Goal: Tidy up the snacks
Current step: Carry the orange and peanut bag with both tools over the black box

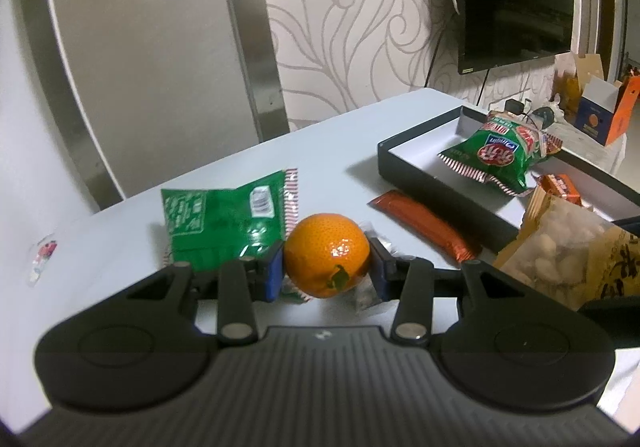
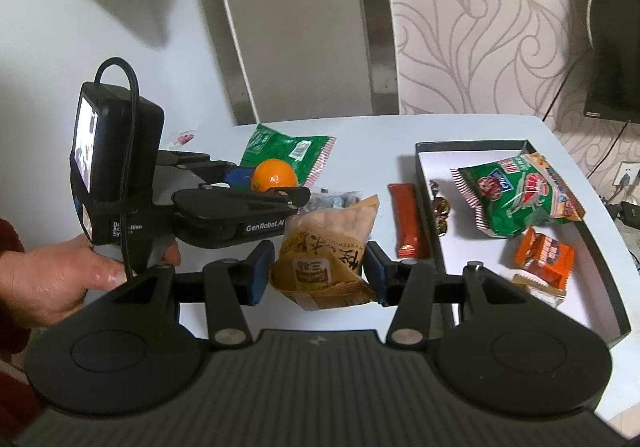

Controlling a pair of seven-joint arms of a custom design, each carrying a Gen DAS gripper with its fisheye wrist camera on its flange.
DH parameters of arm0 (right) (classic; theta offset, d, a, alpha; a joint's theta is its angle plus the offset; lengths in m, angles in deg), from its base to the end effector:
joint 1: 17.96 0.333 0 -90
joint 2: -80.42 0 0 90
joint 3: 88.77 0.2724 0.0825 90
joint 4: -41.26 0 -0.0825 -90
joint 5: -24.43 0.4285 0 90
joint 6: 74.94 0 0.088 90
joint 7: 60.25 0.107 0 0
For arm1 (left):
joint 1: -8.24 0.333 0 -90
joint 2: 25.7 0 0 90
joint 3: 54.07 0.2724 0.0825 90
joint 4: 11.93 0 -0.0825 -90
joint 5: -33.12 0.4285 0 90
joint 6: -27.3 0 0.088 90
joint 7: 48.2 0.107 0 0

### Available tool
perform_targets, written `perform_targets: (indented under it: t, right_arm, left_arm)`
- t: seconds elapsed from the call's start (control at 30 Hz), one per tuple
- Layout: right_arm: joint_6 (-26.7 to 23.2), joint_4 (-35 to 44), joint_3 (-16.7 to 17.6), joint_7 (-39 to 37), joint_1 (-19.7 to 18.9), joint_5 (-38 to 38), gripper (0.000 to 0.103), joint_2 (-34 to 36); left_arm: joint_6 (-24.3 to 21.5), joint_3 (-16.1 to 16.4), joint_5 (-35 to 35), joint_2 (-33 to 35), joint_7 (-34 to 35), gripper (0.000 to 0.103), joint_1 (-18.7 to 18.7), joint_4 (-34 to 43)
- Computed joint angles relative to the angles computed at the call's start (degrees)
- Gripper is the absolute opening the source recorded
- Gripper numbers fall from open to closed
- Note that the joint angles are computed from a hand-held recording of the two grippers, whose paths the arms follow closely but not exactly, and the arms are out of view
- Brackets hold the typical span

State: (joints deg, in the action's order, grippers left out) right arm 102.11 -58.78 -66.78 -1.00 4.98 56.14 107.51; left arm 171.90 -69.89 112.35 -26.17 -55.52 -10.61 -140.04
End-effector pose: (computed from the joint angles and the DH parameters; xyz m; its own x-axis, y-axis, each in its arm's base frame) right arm 0.5603 0.4541 0.3475 0.6731 -0.7122 -0.1994 -0.5538 -0.3066 -0.7741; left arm 0.4720 -0.3381 0.3266 0.0748 -0.9881 -0.1341 -0.5942 0.0638 -0.8018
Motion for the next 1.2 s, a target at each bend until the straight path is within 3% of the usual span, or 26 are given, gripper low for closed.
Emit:
perform_targets:
  t: [0.3, 1.2]
  right_arm:
    - [1.7, -2.5, 0.5, 0.3, -1.8, 1.2, 0.055, -1.8]
    - [3.2, -4.8, -3.6, 6.4, -4.2, -2.3, 0.055, -3.1]
  left_arm:
    - [0.6, 0.7, 1.5, 4.5, 1.4, 0.046, -1.1, 5.5]
    - [4.9, 6.6, 3.8, 20.0, 6.7, 0.046, -7.9, 24.8]
